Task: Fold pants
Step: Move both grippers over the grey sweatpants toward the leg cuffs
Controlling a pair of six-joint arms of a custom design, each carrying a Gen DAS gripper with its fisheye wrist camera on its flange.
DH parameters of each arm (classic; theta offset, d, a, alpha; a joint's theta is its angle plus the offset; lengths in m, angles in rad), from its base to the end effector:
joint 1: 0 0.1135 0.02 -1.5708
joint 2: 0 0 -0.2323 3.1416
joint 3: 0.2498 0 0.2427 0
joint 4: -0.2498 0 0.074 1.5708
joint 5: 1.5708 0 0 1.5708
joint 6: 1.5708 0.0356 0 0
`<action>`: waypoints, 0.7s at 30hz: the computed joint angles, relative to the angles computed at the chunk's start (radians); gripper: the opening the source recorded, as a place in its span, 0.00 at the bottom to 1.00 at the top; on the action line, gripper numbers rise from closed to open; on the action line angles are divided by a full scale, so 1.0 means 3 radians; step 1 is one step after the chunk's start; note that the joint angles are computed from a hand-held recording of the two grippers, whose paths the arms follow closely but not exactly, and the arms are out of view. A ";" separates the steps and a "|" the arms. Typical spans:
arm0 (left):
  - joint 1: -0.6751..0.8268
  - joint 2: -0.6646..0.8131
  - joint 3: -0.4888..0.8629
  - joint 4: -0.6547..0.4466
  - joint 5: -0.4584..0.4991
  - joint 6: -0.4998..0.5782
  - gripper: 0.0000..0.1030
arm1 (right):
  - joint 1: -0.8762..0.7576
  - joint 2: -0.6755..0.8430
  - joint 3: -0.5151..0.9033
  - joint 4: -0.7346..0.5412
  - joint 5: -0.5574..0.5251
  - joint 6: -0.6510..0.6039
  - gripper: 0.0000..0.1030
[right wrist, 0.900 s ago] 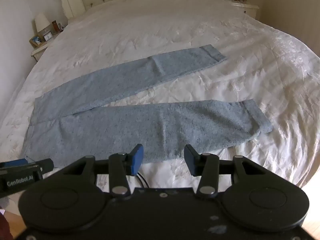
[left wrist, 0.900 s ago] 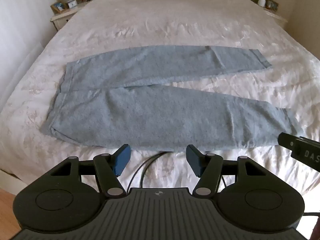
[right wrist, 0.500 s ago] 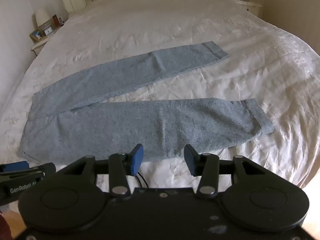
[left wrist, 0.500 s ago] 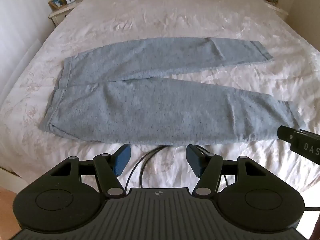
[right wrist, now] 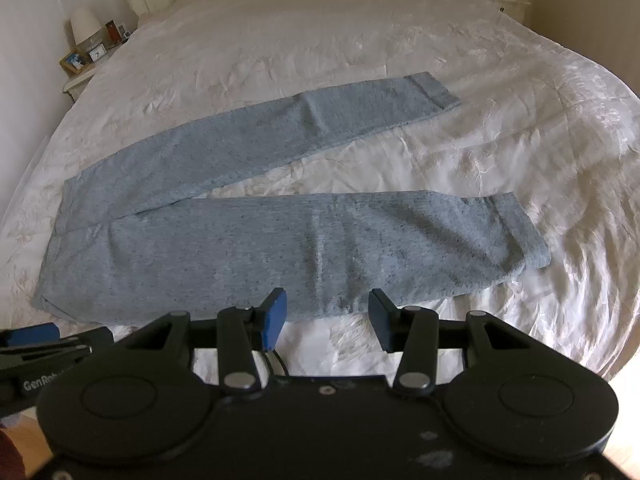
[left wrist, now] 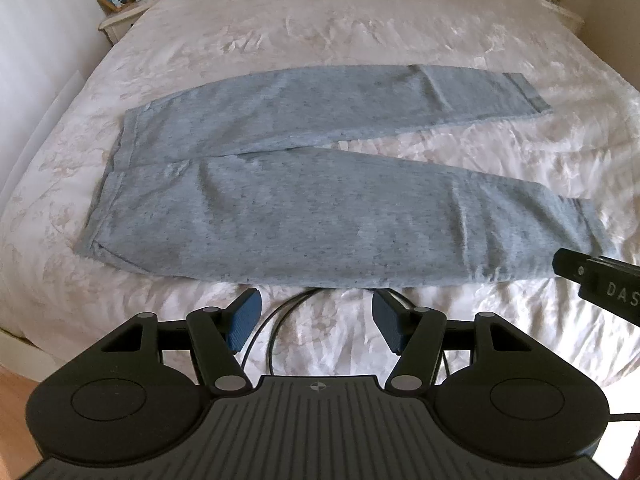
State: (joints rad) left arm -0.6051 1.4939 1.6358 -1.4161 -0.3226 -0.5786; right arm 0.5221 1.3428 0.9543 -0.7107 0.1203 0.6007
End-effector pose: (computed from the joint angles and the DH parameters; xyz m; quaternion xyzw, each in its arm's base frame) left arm 0.2186 -0.1375 0.3347 -0.0108 0.9764 0.0505 0.2096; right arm 0.2254 0.1247 0.2088 0.0522 0.9693 0.0747 0.2285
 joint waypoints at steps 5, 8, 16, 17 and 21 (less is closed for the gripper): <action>-0.0009 0.0091 0.0074 -0.0024 -0.0033 -0.0123 0.58 | -0.0141 0.0059 0.0004 0.0046 -0.0106 -0.0119 0.47; 0.0079 0.0114 0.0100 -0.0051 -0.0047 -0.0214 0.58 | -0.0209 0.0070 0.0000 0.0063 -0.0157 -0.0180 0.47; 0.0068 0.0327 0.0308 -0.0189 -0.0089 -0.0389 0.58 | -0.0364 0.0146 0.0017 0.0167 -0.0304 -0.0349 0.47; 0.0058 0.0358 0.0340 -0.0201 -0.0096 -0.0399 0.58 | -0.0379 0.0158 0.0020 0.0180 -0.0328 -0.0367 0.47; 0.0054 0.0442 0.0430 -0.0245 -0.0106 -0.0424 0.58 | -0.0484 0.0263 0.0090 0.0229 -0.0441 -0.0458 0.47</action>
